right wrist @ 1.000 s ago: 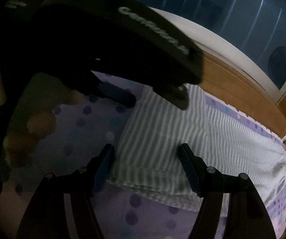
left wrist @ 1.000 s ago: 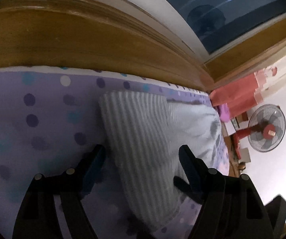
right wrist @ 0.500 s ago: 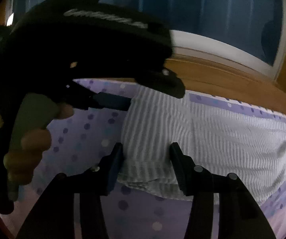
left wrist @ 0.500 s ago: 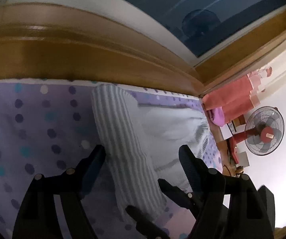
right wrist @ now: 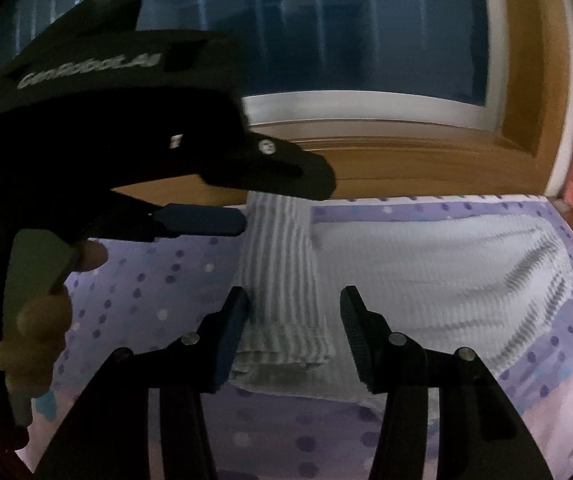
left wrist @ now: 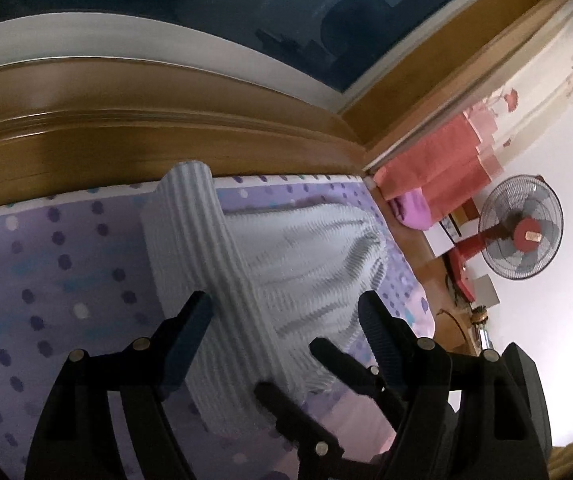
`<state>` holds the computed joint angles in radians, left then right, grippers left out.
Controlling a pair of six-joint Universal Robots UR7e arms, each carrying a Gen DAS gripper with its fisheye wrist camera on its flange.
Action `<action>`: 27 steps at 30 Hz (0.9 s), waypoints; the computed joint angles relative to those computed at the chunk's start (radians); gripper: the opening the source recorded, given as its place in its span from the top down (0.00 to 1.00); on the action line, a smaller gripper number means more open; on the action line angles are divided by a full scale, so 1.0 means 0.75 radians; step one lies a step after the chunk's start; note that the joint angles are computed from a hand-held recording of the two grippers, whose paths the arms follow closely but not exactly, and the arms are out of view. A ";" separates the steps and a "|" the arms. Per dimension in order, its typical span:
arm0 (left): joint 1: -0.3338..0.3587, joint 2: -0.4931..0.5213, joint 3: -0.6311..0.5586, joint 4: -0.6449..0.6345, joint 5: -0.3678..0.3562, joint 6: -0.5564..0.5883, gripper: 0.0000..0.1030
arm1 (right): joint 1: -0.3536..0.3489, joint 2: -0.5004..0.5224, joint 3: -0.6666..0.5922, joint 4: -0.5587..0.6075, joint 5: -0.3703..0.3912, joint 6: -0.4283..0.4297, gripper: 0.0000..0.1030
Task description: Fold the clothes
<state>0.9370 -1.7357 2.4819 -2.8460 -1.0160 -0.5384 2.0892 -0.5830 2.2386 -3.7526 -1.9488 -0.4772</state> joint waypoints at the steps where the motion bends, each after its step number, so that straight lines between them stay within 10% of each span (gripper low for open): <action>1: -0.005 0.016 -0.008 0.005 0.006 0.002 0.26 | -0.005 -0.004 0.003 -0.013 -0.012 0.001 0.53; 13: -0.018 0.066 -0.042 0.067 0.080 -0.009 0.26 | -0.143 -0.024 -0.021 -0.091 -0.133 0.029 0.53; 22: 0.066 0.274 -0.175 0.109 0.170 0.160 0.26 | -0.152 -0.078 0.062 -0.001 0.183 -0.135 0.53; 27: 0.113 0.400 -0.247 0.085 0.114 0.227 0.26 | -0.140 -0.015 0.033 0.062 0.158 -0.259 0.53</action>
